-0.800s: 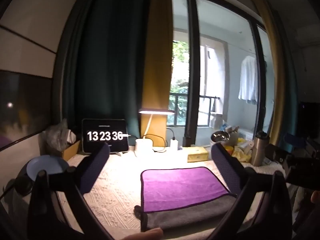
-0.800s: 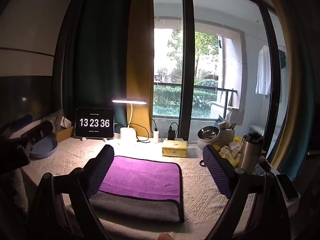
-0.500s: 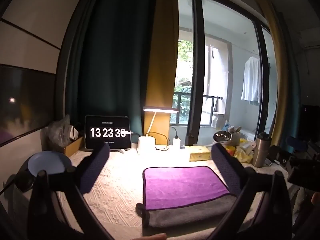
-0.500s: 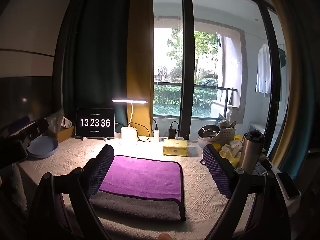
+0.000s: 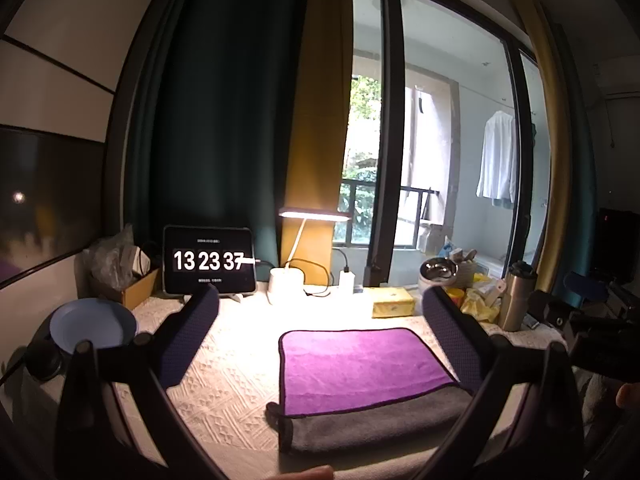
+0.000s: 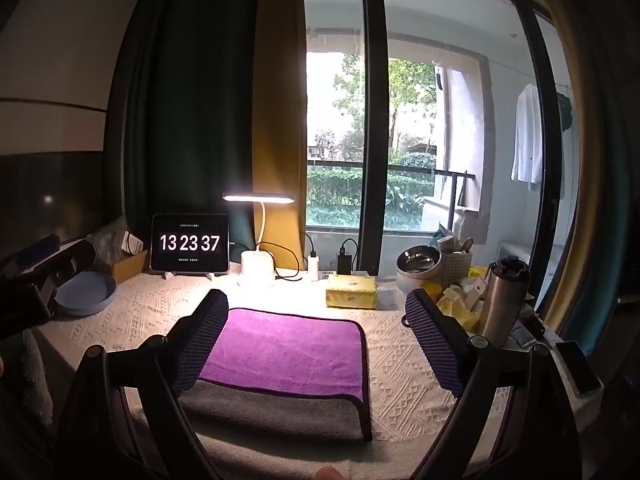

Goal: Fold towel

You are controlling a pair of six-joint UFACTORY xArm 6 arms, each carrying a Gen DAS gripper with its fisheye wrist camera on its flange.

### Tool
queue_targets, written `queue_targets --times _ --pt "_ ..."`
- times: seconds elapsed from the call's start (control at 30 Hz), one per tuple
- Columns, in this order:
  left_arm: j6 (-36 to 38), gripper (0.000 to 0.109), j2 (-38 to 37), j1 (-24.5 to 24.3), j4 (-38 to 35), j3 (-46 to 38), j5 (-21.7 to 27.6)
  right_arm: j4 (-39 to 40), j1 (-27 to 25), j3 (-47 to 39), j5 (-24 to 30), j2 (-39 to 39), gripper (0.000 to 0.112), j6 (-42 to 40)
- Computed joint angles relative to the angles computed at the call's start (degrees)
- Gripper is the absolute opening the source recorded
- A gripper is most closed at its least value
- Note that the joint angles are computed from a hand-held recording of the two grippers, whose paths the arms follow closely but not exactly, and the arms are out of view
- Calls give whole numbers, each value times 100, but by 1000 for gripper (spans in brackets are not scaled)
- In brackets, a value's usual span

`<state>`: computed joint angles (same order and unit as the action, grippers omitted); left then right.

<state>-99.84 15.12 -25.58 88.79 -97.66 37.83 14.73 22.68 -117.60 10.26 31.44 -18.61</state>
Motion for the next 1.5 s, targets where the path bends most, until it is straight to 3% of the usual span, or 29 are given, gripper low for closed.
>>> queue_targets --times 1.5 --pt "162 103 77 -2 -142 -118 -48 94 -45 -101 114 94 92 -36"
